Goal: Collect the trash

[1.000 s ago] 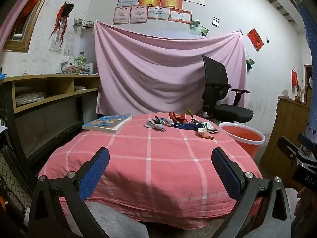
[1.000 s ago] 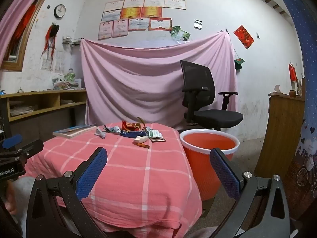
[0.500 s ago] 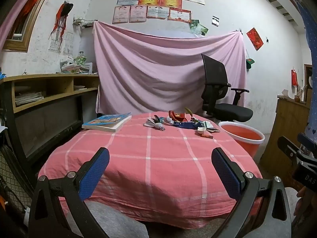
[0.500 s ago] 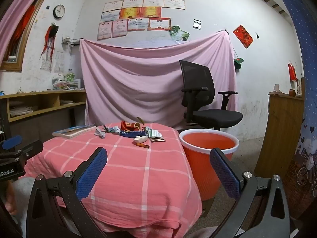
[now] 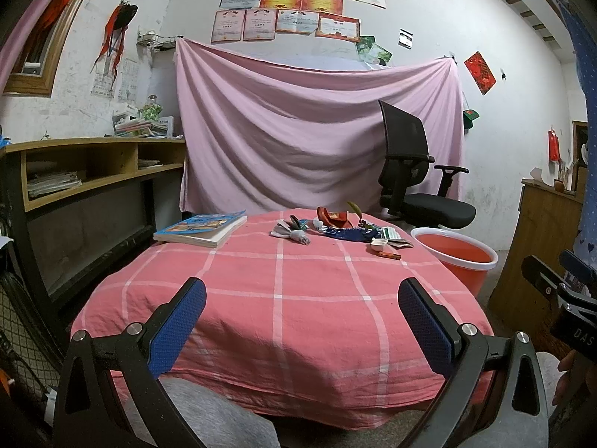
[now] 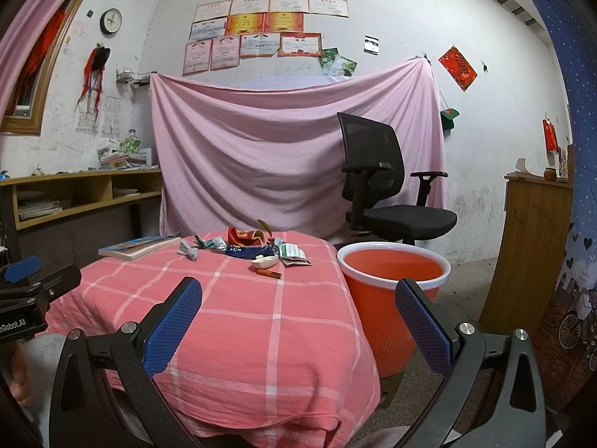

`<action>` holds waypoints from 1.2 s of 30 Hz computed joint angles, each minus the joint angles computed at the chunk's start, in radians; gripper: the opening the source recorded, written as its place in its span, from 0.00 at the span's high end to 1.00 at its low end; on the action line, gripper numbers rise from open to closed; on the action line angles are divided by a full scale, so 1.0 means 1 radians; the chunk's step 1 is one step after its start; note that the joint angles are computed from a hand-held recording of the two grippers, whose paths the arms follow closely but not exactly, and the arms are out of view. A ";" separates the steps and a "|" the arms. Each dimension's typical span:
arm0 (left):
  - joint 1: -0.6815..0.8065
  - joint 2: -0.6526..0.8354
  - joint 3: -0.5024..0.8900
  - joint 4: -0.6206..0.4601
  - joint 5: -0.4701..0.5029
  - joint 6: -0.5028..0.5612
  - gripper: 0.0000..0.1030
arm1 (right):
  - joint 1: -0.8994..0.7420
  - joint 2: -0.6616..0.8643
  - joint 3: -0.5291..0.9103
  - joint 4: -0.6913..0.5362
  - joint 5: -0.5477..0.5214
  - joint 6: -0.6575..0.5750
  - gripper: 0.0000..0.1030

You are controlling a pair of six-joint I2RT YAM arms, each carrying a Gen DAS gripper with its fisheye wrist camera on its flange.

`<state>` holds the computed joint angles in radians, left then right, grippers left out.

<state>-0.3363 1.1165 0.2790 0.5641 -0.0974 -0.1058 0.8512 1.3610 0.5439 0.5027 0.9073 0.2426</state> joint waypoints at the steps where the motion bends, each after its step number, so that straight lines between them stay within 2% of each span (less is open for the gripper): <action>1: -0.012 0.007 -0.004 0.008 -0.008 0.000 0.02 | 0.001 0.000 0.000 0.000 0.001 0.000 0.00; 14: -0.055 0.039 -0.022 0.055 -0.048 -0.010 0.02 | 0.002 0.005 0.005 -0.005 0.001 0.004 0.00; 15: -0.011 0.008 -0.003 0.007 -0.007 -0.001 0.02 | 0.002 0.005 0.005 -0.005 0.001 0.004 0.00; 36: -0.010 0.012 -0.001 0.006 -0.006 -0.003 0.02 | 0.007 0.011 0.010 -0.013 0.005 0.011 0.00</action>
<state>-0.3463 1.1285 0.2784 0.5703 -0.1033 -0.1088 0.8583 1.3718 0.5542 0.4902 0.9119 0.2533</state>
